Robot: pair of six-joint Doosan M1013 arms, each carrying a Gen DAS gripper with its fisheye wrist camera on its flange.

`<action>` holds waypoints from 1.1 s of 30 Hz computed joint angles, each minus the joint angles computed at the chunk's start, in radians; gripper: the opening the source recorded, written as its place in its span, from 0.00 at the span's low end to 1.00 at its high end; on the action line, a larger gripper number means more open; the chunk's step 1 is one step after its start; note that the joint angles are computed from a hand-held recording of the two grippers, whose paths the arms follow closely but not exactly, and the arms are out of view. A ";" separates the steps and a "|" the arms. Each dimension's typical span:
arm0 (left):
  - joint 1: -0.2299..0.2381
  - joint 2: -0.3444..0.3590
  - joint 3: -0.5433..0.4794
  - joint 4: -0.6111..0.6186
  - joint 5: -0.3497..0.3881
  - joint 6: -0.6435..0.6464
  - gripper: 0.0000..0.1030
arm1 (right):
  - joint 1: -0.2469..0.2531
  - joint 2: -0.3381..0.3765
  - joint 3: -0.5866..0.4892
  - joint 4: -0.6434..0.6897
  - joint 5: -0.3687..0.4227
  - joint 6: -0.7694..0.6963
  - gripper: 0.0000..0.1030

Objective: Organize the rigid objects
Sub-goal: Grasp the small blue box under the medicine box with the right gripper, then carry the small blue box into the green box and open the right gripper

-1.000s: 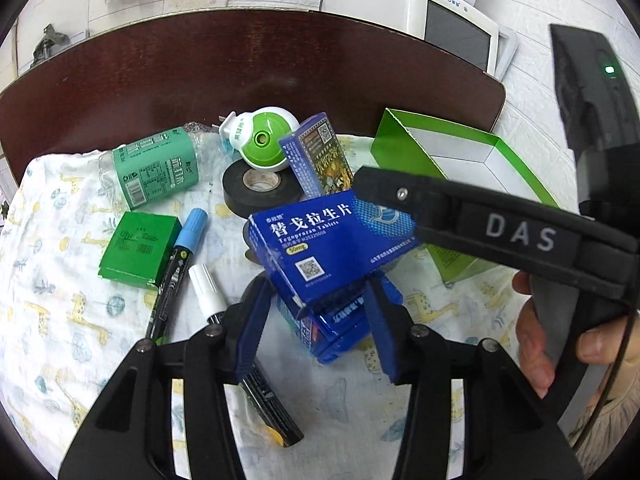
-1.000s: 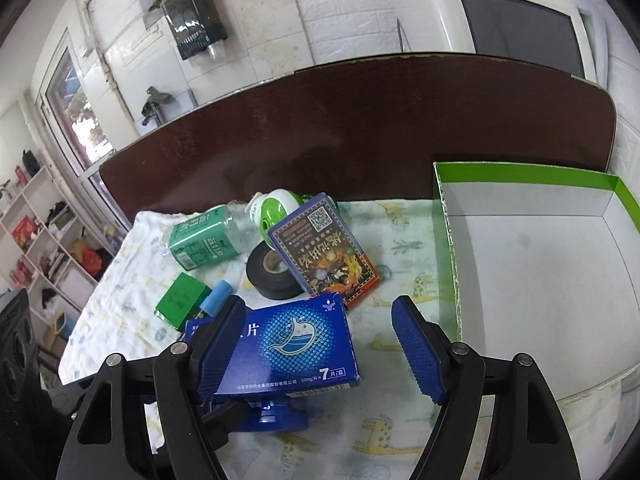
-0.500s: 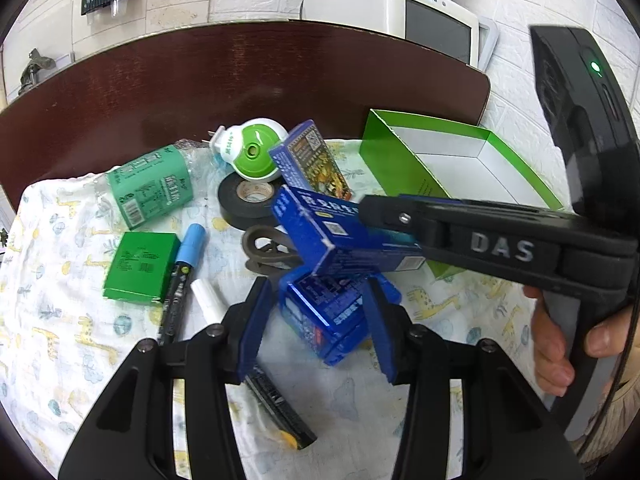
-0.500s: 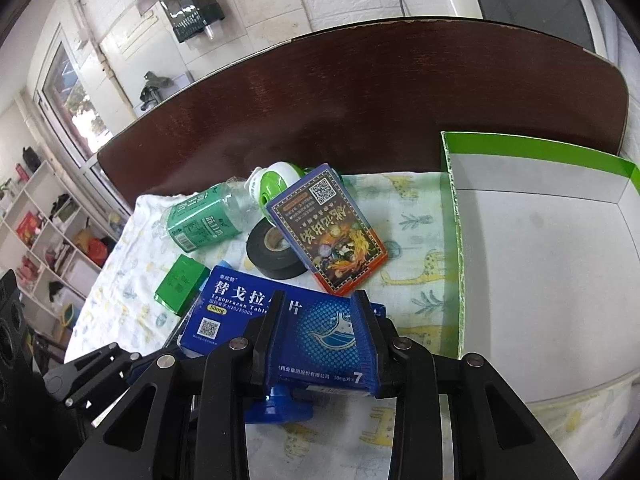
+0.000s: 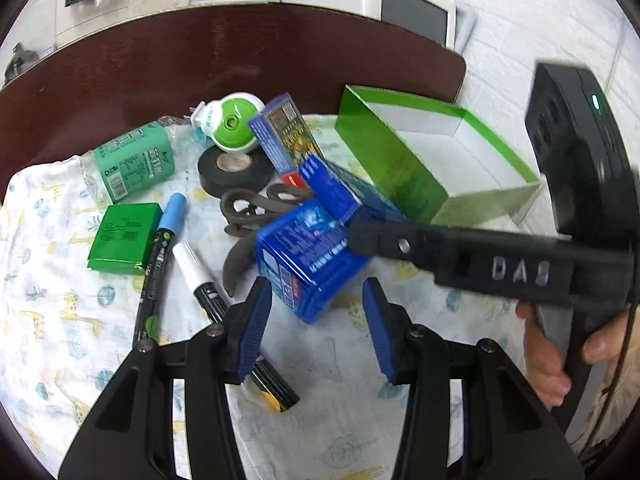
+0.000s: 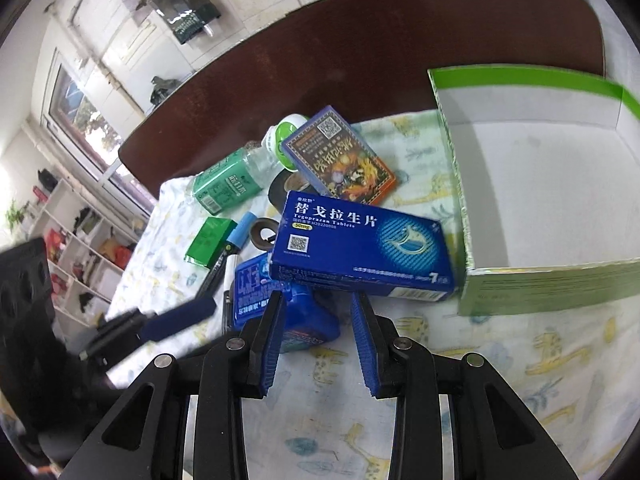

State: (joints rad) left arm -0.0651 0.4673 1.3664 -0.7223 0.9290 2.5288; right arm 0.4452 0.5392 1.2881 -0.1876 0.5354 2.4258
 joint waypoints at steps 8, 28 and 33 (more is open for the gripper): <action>-0.020 0.034 -0.026 0.039 -0.010 -0.046 0.45 | -0.016 0.037 -0.052 0.147 0.010 -0.104 0.46; -0.026 -0.023 0.021 -0.091 -0.078 0.116 0.47 | 0.028 0.002 -0.033 -0.118 -0.010 0.031 0.49; -0.044 -0.043 0.024 -0.144 -0.091 0.199 0.47 | 0.041 -0.050 0.014 -0.336 -0.037 0.207 0.49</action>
